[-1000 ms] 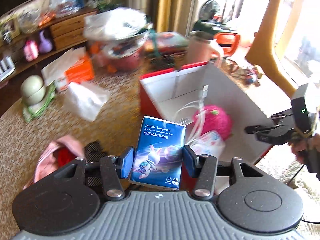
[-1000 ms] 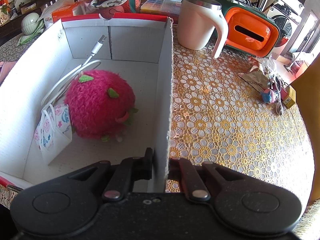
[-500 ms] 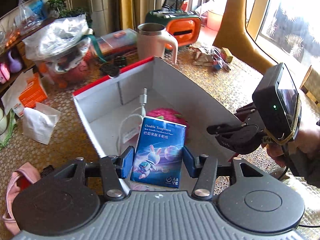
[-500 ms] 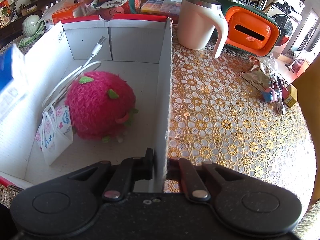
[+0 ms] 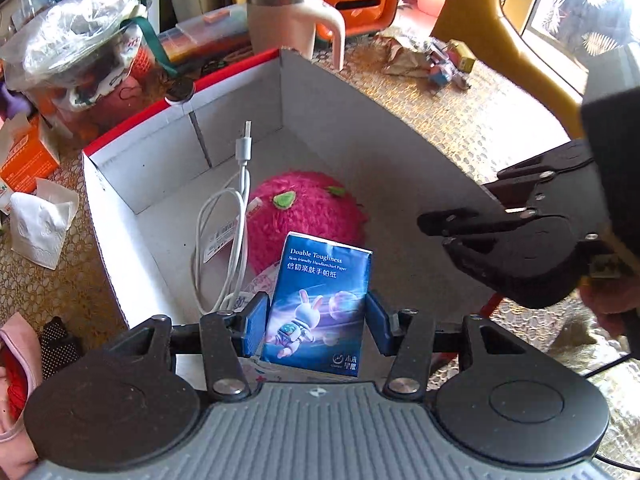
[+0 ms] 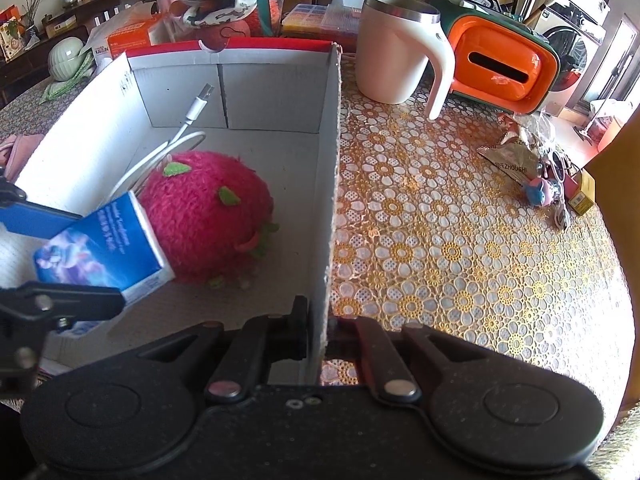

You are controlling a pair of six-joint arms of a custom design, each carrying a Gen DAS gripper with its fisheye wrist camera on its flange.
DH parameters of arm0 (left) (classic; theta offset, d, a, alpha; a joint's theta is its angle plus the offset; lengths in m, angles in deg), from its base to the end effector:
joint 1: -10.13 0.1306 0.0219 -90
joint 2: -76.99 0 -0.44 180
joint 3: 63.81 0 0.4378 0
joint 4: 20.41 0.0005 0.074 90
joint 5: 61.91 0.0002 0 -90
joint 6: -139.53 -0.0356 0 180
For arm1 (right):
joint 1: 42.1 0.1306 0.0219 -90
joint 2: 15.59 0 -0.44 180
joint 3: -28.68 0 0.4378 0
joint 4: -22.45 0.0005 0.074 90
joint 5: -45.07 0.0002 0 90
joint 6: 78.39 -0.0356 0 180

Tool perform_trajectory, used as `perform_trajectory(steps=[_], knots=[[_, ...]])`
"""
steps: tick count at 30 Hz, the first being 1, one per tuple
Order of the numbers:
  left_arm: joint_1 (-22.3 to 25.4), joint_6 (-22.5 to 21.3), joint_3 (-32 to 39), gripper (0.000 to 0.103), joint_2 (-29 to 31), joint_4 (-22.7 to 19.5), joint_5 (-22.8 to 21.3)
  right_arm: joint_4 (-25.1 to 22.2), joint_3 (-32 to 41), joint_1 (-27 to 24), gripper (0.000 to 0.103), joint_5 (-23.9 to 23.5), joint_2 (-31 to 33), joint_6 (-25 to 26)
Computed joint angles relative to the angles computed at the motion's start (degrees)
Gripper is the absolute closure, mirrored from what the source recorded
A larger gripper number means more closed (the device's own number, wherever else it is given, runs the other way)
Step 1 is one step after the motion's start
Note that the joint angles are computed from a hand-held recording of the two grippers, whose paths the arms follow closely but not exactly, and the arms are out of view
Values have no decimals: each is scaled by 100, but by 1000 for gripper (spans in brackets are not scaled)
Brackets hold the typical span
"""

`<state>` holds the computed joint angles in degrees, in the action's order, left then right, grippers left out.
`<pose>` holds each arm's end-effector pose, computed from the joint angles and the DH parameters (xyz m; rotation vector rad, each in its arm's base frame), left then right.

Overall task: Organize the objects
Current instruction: 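Carry the tissue pack into the red box and open the left gripper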

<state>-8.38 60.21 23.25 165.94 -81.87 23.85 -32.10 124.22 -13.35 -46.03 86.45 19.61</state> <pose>0.4751 -0.1568 0.4581 0.1591 2.6679 -0.0638 0.5273 0.2895 0.4154 -0.8397 2.5072 0.1479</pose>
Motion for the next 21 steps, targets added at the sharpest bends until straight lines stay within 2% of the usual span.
perform_trajectory(steps=[12, 21], knots=[[60, 205, 0, 52, 223, -111, 300, -490, 237, -44, 98, -263, 2, 255], [87, 313, 69, 52, 333, -138, 340, -705, 347, -5, 98, -131, -53, 317]])
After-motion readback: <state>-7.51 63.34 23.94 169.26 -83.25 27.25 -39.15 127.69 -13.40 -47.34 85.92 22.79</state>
